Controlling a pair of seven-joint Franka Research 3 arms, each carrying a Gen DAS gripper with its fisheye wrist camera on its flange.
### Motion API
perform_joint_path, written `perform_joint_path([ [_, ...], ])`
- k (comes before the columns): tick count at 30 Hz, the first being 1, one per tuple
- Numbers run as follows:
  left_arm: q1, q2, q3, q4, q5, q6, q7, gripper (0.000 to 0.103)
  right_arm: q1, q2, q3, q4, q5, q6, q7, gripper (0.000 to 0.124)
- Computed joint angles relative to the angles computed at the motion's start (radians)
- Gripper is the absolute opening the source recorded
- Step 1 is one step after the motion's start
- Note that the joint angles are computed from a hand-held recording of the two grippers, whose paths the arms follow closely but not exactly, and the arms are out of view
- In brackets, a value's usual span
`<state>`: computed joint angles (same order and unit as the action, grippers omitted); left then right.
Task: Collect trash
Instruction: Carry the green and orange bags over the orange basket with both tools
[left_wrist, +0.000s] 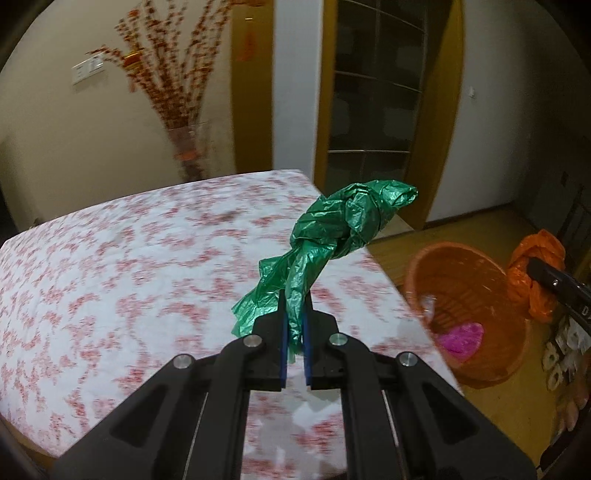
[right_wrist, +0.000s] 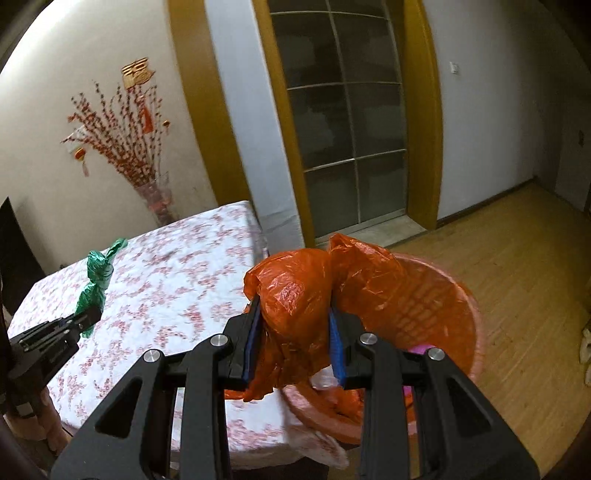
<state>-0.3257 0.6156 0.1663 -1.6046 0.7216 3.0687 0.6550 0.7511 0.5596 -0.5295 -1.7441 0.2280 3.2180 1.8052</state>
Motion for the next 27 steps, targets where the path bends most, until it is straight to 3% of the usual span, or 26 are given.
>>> perform_joint_path([
  [9,0.018,0.044,-0.106,0.066,-0.066,-0.030,0.113,0.008,-0.001,-0.024,-0.023,-0.051,0.044,0.025,-0.010,0.031],
  [27,0.068,0.208,-0.303,0.279,-0.304,-0.127,0.438,0.008,-0.110,-0.021,0.049,-0.040,0.085,0.014,-0.037,0.031],
])
